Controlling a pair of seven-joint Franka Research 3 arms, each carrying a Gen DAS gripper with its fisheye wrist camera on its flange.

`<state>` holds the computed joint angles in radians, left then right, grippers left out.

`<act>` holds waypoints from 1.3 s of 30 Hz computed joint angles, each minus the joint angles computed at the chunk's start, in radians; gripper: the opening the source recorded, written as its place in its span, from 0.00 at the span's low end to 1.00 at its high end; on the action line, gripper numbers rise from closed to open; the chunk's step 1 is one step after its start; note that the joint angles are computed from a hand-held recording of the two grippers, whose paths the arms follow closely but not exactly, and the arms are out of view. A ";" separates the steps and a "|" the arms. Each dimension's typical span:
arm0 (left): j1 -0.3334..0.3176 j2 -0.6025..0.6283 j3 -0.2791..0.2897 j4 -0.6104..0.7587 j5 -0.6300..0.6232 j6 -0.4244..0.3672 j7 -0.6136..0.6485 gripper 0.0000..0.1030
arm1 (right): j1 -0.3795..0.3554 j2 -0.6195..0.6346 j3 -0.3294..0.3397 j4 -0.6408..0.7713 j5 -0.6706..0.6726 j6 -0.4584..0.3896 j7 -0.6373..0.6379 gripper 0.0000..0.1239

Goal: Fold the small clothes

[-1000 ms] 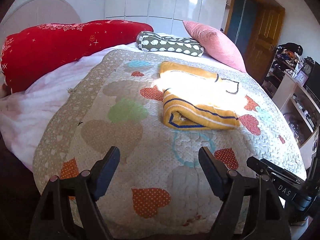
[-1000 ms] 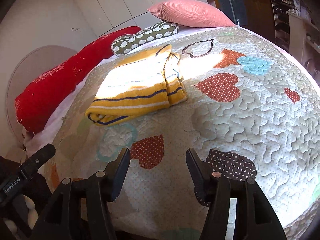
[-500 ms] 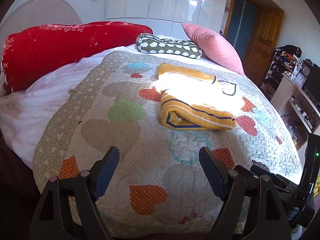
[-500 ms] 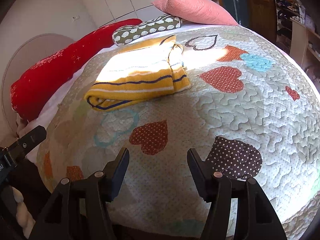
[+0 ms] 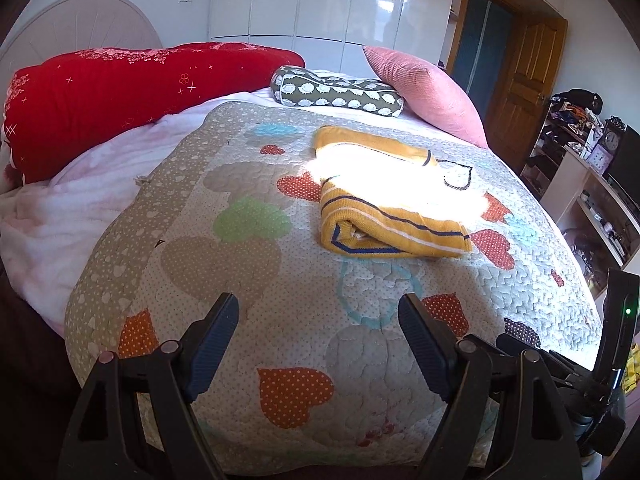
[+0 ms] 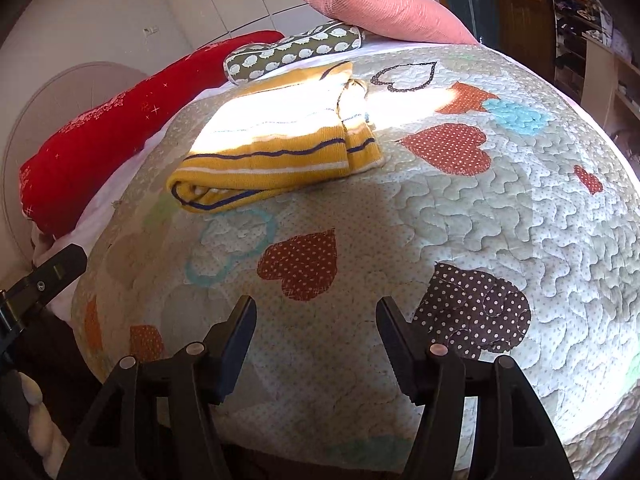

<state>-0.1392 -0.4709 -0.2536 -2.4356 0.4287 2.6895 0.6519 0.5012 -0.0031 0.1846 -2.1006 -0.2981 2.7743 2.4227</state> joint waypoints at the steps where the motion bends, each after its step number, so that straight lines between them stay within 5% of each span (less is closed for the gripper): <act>1: 0.000 0.000 0.000 -0.001 0.001 0.000 -0.001 0.79 | 0.000 0.000 0.000 -0.001 0.006 0.000 -0.004 0.54; 19: 0.000 0.011 -0.007 -0.014 0.014 0.012 -0.013 0.79 | 0.008 0.007 0.000 -0.013 -0.048 0.011 0.031 0.56; 29: 0.095 -0.032 -0.096 -0.015 0.185 -0.001 -0.191 0.92 | 0.012 0.011 -0.003 -0.007 -0.053 0.009 0.025 0.57; 39: 0.073 -0.060 -0.061 -0.040 0.218 0.043 -0.213 1.00 | 0.015 -0.005 0.009 0.015 -0.273 -0.015 0.155 0.57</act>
